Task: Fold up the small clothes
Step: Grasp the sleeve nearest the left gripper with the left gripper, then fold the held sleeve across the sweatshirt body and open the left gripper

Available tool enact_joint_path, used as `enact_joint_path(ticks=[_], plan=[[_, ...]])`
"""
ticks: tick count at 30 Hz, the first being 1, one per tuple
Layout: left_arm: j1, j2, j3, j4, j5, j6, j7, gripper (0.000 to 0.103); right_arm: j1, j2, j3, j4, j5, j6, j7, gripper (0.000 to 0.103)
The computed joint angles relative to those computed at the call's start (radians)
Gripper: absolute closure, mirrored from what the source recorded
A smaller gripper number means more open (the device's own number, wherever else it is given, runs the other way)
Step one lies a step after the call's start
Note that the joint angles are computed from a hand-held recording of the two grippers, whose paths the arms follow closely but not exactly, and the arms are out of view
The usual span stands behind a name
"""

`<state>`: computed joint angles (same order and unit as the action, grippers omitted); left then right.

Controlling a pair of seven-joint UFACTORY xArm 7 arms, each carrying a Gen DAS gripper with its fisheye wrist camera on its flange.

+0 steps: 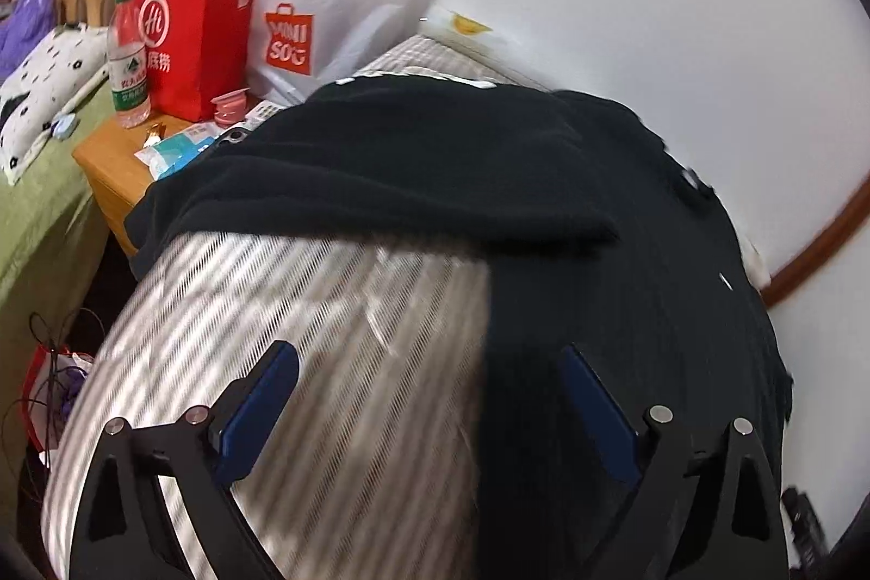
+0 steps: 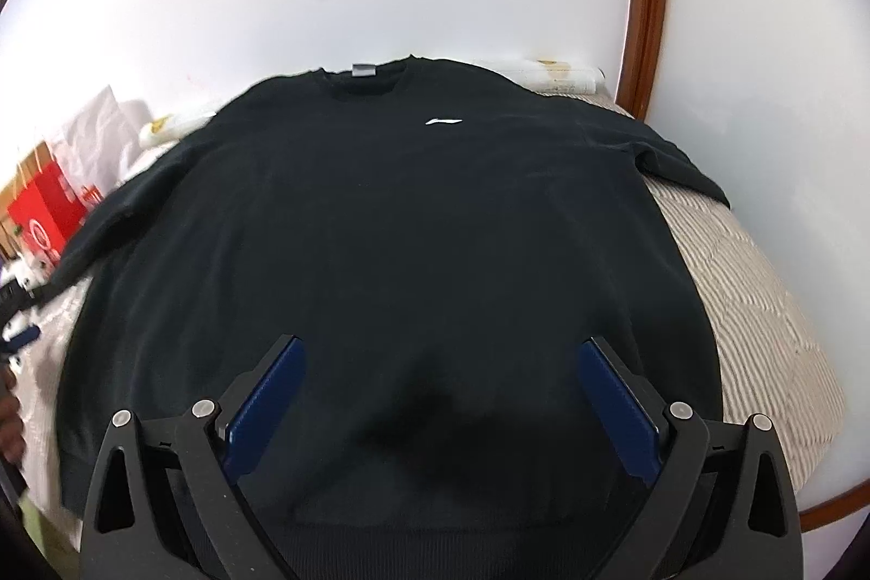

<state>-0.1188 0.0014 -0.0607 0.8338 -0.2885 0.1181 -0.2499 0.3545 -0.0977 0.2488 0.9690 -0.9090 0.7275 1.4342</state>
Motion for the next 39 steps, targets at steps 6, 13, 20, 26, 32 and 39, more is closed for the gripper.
enact_joint_path(ticks=[6, 13, 20, 26, 32, 39], plan=[[0.060, 0.132, -0.021, 0.140, -0.071, 0.008, 0.030, 0.017, -0.003, 0.076, -0.033, 0.062, 0.016, 0.000, -0.067, 0.004], [-0.008, 0.238, 0.083, 0.256, 0.136, 0.013, -0.173, 0.018, 0.010, 0.148, -0.074, 0.144, 0.013, 0.009, -0.144, 0.004], [-0.235, 0.317, 0.356, 0.366, 0.599, 0.100, -0.582, 0.042, 0.013, 0.181, -0.111, 0.171, 0.039, -0.046, -0.182, 0.004], [-0.246, 0.328, 0.379, 0.408, 0.782, 0.158, -0.713, 0.089, 0.006, 0.188, -0.129, 0.161, 0.049, -0.094, -0.196, 0.004], [-0.278, 0.266, 0.389, 0.430, 0.975, 0.181, -0.881, 0.092, -0.011, 0.156, -0.137, 0.116, 0.042, -0.146, -0.191, 0.004], [-0.239, 0.252, 0.269, 0.525, 1.027, 0.194, -0.870, 0.092, -0.063, 0.082, -0.132, 0.028, 0.017, -0.210, -0.163, 0.004]])
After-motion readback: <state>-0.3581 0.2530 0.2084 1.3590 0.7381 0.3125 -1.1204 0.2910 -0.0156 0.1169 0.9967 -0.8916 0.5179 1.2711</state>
